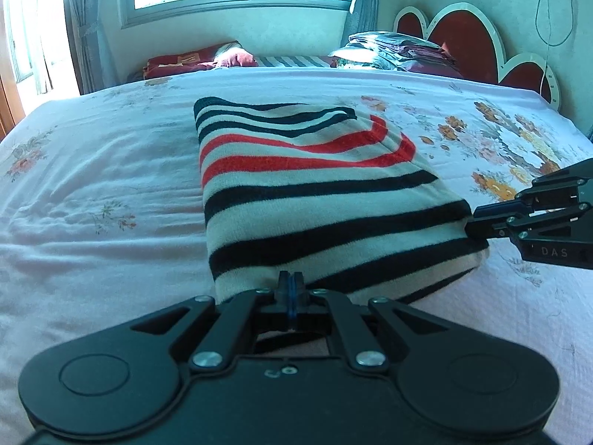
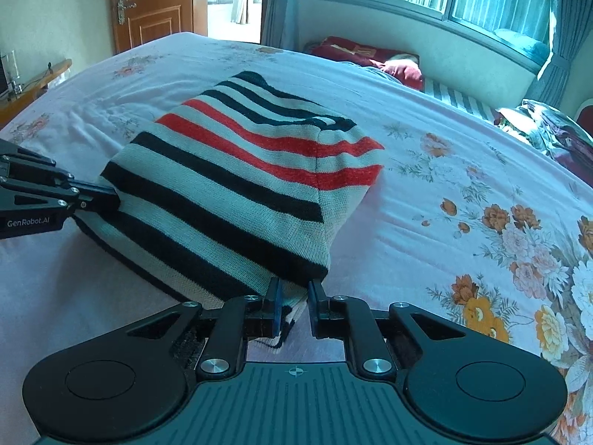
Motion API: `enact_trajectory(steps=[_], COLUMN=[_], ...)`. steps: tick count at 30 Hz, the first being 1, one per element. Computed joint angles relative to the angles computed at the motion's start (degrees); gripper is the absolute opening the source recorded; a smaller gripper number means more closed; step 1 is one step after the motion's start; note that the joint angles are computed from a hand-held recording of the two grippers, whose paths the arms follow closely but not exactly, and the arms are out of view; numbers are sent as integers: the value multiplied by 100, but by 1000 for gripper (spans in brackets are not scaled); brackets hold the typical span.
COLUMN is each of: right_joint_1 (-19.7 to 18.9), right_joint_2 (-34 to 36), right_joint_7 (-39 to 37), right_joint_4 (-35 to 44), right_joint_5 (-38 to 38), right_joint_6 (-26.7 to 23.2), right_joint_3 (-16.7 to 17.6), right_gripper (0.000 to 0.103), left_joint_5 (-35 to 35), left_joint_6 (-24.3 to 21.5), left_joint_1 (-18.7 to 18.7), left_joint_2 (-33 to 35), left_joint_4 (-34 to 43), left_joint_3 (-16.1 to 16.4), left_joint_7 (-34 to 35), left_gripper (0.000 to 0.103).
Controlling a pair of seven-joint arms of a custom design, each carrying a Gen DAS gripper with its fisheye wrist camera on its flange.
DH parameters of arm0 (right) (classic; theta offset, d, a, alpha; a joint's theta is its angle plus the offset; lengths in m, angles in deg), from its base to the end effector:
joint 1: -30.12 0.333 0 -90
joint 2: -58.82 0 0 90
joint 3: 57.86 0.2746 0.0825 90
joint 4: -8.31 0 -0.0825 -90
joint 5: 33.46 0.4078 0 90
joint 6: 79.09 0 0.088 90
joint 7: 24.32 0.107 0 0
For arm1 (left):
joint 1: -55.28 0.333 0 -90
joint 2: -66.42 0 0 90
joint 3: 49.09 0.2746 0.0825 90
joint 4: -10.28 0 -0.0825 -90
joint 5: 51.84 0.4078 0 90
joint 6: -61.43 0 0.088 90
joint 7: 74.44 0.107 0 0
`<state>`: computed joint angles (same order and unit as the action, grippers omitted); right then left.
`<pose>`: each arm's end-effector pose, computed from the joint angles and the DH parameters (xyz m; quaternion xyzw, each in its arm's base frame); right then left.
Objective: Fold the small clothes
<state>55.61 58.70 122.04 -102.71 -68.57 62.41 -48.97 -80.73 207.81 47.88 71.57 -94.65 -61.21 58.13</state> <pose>0.5129 0.3526 0.4917 -0.6621 0.6626 -0.2419 0.2531 0.6175 -0.2078 0.5019 -0.3741 0.8529 -0.3368 0.1384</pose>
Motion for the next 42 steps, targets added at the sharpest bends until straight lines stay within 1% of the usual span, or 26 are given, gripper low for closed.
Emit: enact_trajectory(steps=[2, 4, 8, 10, 12, 14, 16, 18, 19, 20, 21, 22, 23, 24, 25, 28, 34, 38, 42], right_joint_1=[-3, -15, -75, -90, -87, -73, -80, -105, -119, -128, -153, -209, -327, -336, -296, -247, -38, 137, 224], right_joint_2=[-144, -74, -94, -110, -195, -426, -730, -1072, -1228, -1367, -1506, -1643, -1812, -1918, -1987, -2384, -3179, -3514, -3534], right_joint_7=[17, -96, 296, 323, 333, 570, 862, 1198, 1310, 1442, 1617, 1889, 2395, 2543, 2544, 2873, 3304, 3406, 3469], right_joint_4=[-208, -216, -396, -406, -415, -551, -786, -1058, -1201, -1310, -1413, -1519, -1640, -1703, -1748, -2033, -2363, -2208, -1749], right_joint_5=[153, 462, 626, 710, 783, 579, 373, 215, 239, 304, 321, 208, -182, -295, -235, -228, -25, 130, 73], right_joint_6=[235, 166, 459, 463, 360, 267, 226, 127, 126, 77, 6, -56, -160, -267, -341, -453, -1013, -1622, -2509], right_joint_3=[5, 15, -26, -23, -2, 73, 184, 325, 372, 428, 498, 609, 829, 924, 938, 1095, 1492, 1843, 2267], right_gripper=[13, 13, 13, 13, 13, 13, 13, 13, 13, 16, 45, 102, 100, 103, 103, 103, 103, 103, 103], left_joint_5=[85, 134, 367, 532, 689, 643, 498, 214, 209, 197, 280, 435, 612, 671, 617, 515, 833, 1082, 1157], left_joint_6=[5, -29, 103, 222, 251, 254, 574, 741, 810, 1016, 1364, 1719, 1809, 1737, 1652, 1685, 1451, 1218, 806], left_joint_1=[4, -6, -68, -104, -128, -144, -201, -307, -344, -396, -435, -449, -448, -520, -662, -1017, -1266, -1366, -1587], left_joint_2=[-144, -192, -213, -247, -357, -614, -1045, -1412, -1559, -1759, -1952, -2118, -2249, -2351, -2502, -3018, -4140, -5013, -5829], left_joint_4=[-220, -330, -405, -477, -575, -805, -1300, -1697, -1857, -2099, -2366, -2609, -2747, -2804, -2897, -3297, -4020, -4487, -4796], left_joint_3=[22, 49, 57, 52, 61, 83, 119, 215, 242, 257, 230, 186, 157, 212, 328, 567, 653, 664, 864], left_joint_7=[9, -114, -431, -575, -778, -851, -940, -952, -1064, -1159, -1315, -1517, -1702, -1762, -1748, -1751, -2147, -2403, -2483], left_gripper=[1, 1, 1, 1, 1, 3, 21, 42, 52, 81, 102, 102, 103, 103, 103, 103, 103, 103, 103])
